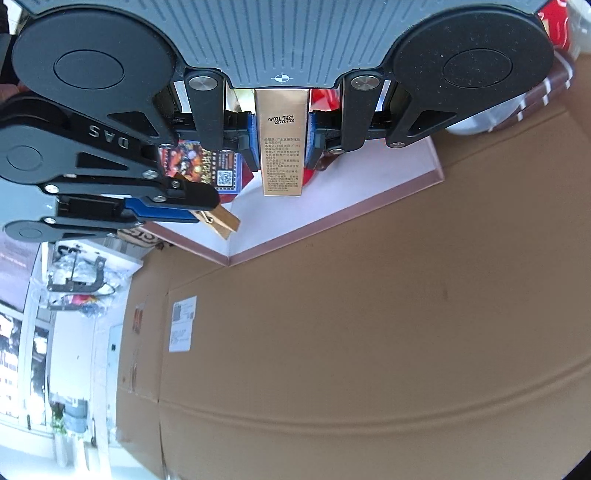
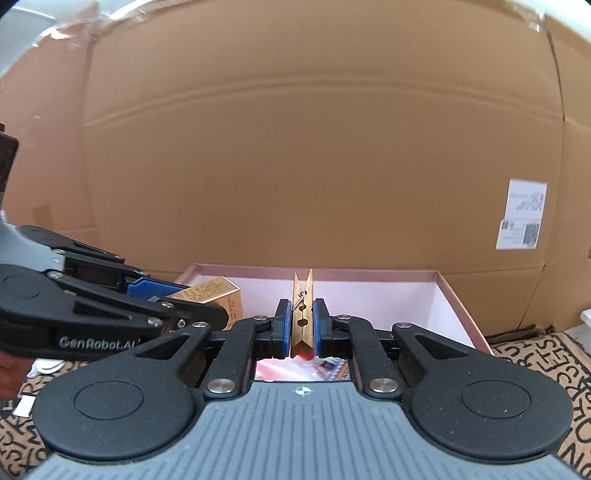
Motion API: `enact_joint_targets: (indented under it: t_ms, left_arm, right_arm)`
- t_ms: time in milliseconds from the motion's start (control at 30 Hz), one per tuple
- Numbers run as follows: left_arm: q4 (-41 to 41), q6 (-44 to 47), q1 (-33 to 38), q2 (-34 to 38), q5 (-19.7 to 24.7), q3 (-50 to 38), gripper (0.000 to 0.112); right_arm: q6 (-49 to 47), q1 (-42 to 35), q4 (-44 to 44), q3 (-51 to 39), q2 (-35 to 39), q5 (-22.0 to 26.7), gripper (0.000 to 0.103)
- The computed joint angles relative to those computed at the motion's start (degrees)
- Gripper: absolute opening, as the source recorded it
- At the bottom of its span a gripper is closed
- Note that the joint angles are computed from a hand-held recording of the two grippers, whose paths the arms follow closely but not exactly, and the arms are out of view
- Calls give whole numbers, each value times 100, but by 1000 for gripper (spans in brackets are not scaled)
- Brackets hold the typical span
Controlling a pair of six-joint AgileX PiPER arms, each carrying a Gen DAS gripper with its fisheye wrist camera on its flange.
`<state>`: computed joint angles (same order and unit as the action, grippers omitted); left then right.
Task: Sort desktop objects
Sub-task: 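Carry the gold box with the left gripper while the right carries the clothespin over the box, then open the left gripper dropping the gold box while the right drops the clothespin into the box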
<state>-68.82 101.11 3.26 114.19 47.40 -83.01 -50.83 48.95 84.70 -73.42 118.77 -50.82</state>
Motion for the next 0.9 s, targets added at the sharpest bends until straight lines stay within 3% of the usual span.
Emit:
enact_joint_targets:
  t_ms: [300, 500, 533, 567, 633, 700, 833, 900]
  left_arm:
    - [808, -1261, -391, 772, -169, -1167, 22]
    - [1118, -1833, -450, 1089, -137, -1684, 24]
    - [1116, -1885, -437, 1109, -138, -1723, 42]
    - [994, -1822, -413, 1066, -242, -1637, 48]
    - [446, -1427, -377, 870, -737, -1215, 86]
    - [-213, -878, -282, 733, -993, -888, 103]
    - [-123, -1084, 16, 732, -266, -1034, 103]
    - [-164, -1054, 104, 637, -142, -934, 103]
  right_arm:
    - [-452, -794, 331, -386, 113, 1104, 14]
    - [-1500, -1082, 1128, -991, 444, 1487, 15]
    - [-1568, -1059, 1197, -1050, 479, 1377, 26]
    - [-1541, -979, 1180, -1079, 513, 1094, 33]
    - [-1353, -837, 1055, -1047, 540, 603, 63]
    - [-791, -723, 692, -744, 437, 291, 71]
    - [55, -604, 292, -268, 258, 256, 78]
    - [254, -517, 235, -142, 216, 158, 80]
